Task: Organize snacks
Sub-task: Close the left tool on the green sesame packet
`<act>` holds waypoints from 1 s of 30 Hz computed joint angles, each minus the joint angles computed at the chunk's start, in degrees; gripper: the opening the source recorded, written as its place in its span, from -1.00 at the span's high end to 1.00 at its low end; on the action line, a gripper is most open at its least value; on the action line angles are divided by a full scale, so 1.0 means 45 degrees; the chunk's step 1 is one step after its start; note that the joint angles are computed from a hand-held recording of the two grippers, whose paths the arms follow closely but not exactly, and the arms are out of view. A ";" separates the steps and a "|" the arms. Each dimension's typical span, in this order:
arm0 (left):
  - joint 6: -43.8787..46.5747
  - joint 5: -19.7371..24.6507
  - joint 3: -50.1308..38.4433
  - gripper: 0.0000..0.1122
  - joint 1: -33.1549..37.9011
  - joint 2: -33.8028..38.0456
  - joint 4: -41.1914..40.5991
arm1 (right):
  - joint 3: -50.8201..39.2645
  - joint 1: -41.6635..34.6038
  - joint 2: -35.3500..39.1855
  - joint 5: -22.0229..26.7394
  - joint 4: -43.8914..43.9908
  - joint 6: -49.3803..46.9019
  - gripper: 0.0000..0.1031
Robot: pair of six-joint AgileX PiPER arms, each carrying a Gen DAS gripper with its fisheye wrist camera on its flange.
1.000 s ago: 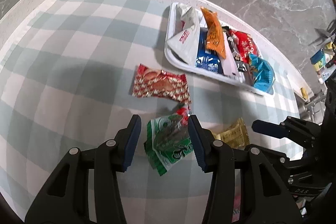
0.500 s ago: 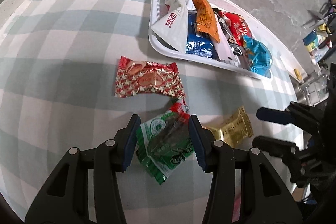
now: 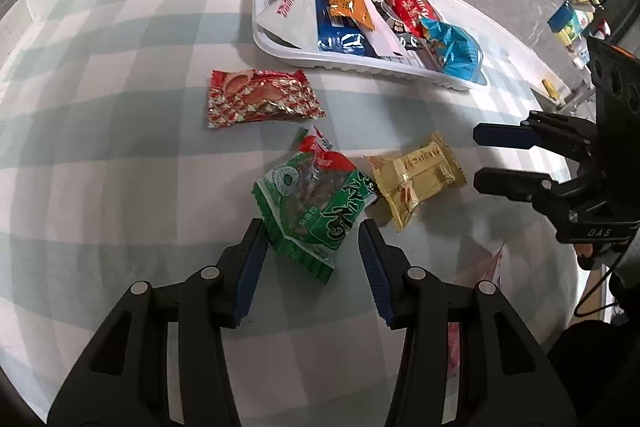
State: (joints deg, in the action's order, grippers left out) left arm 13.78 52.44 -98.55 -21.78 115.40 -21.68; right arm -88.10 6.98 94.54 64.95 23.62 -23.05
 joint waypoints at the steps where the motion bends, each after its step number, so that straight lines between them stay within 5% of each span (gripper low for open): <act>1: -0.0012 -0.0004 -0.0045 0.20 0.0036 0.0007 0.0008 | -0.0022 0.0060 0.0015 -0.0014 -0.0086 -0.0177 -0.02; 30: 0.2970 0.3218 -0.5032 0.11 -0.0961 0.2431 0.2745 | -0.1490 0.1576 0.1750 0.0531 -0.1783 -0.3584 -0.12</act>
State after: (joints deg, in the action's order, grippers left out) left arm 27.14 66.92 -121.20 -26.11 126.34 -9.33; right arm -94.80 14.07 102.41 67.34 15.60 -39.18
